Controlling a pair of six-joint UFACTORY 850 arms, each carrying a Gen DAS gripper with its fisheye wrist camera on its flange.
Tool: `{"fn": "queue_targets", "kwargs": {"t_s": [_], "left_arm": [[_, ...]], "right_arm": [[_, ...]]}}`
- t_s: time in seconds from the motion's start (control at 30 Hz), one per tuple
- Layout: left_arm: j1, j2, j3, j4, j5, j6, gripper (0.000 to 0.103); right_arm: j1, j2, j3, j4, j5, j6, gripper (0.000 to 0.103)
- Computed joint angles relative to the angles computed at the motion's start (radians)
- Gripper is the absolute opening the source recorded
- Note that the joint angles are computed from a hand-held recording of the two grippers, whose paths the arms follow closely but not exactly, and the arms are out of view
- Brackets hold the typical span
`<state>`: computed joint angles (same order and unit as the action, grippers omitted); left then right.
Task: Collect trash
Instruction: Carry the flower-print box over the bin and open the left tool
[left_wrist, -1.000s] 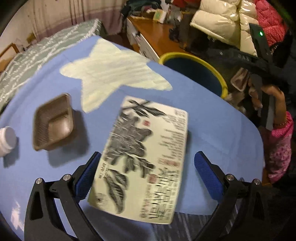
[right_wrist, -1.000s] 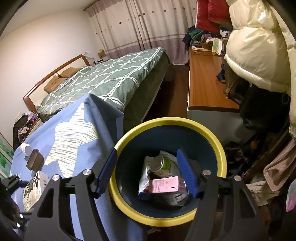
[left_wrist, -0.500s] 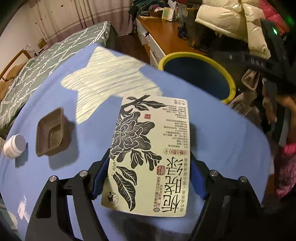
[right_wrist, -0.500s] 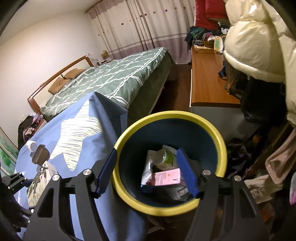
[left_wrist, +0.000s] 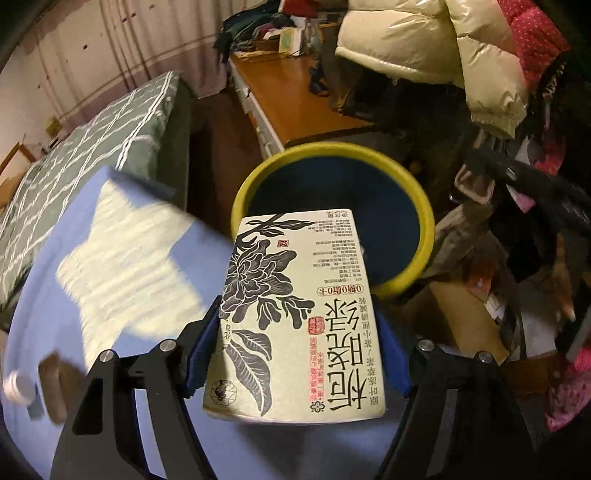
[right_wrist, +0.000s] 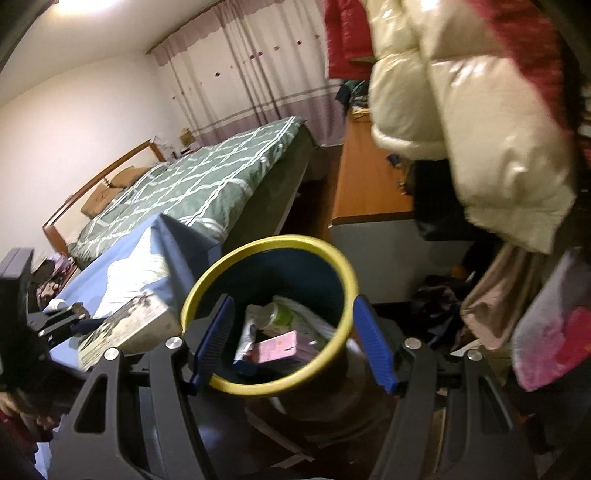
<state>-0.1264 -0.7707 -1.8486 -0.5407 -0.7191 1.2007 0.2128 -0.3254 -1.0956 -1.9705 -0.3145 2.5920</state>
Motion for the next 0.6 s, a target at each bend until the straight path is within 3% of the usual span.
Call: {"fn": "queue_targets", "kwargs": {"t_s": [0.2, 0.3, 0.33, 0.43, 0.6], "left_arm": [[-0.063, -0.102, -0.145, -0.028, -0.015, -0.059, 0.075], [-0.077, -0.128, -0.175, -0.065, -0.008, -0.054, 0.084], [-0.079, -0.128, -0.175, -0.071, -0.001, -0.053, 0.089], [-0.064, -0.112, -0.154, -0.117, 0.002, -0.040, 0.089], [0.016, -0.001, -0.002, -0.263, 0.060, 0.082, 0.089]], "right_arm": [[-0.010, 0.038, 0.039, 0.019, -0.031, -0.012, 0.064], [-0.017, 0.038, 0.040, 0.024, -0.026, -0.014, 0.064], [-0.017, 0.037, 0.039, 0.023, -0.024, -0.011, 0.064], [-0.016, 0.034, 0.037, 0.003, -0.017, 0.010, 0.064], [-0.001, 0.008, 0.008, 0.011, 0.005, -0.012, 0.064]]}}
